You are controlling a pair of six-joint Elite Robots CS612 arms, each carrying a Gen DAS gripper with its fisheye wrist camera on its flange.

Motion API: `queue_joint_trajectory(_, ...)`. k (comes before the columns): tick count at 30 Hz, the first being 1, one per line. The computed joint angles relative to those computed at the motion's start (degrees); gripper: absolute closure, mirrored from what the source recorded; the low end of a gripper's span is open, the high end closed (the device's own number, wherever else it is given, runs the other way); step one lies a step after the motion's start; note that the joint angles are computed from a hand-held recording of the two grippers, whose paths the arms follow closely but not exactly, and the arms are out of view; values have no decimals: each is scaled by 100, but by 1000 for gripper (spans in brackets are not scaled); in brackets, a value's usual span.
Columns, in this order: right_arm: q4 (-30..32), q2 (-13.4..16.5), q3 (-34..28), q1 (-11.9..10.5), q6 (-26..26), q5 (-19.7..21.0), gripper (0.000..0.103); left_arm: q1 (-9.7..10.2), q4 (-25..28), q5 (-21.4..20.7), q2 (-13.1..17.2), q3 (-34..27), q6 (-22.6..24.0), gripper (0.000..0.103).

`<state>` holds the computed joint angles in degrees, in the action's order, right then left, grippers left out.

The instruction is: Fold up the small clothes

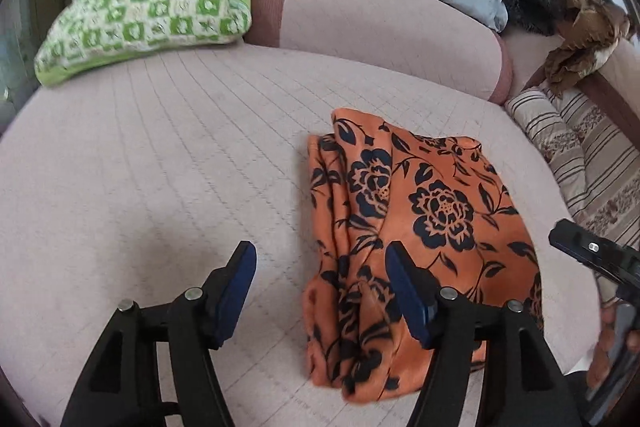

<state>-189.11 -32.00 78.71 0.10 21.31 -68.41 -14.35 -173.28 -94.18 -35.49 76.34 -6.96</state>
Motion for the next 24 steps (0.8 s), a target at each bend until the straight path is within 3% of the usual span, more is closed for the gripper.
queue_joint_trajectory(2, 32, 1, 6, 68, -244, 239, 23, -18, -20, 218, -107, 175, 45, 35)
queue_joint_trajectory(4, 694, 61, -101, 137, -558, 166, 21, -16, -22, 327, -174, 294, 65, 31)
queue_joint_trajectory(6, 1279, 153, -268, 199, -543, -101, 21, 27, 37, 362, -242, 413, 87, 30)
queue_joint_trajectory(10, 771, -155, 138, 341, -668, -632, 21, -33, -226, 643, -432, 787, 82, 22)
queue_joint_trajectory(12, 368, -361, 459, 471, -825, -1221, 17, -66, -375, 720, -524, 953, 97, 22)
queue_joint_trajectory(15, 100, -564, 820, 529, -890, -1663, 0, -113, -604, 797, -686, 1235, 167, 22)
queue_joint_trajectory(19, -158, -759, 1274, 649, -973, -2342, 0, -200, -835, 1020, -894, 1604, 209, 17)
queue_joint_trajectory(24, -528, -925, 1670, 688, -765, -2579, 0, -255, -900, 950, -1064, 1864, 77, 16)
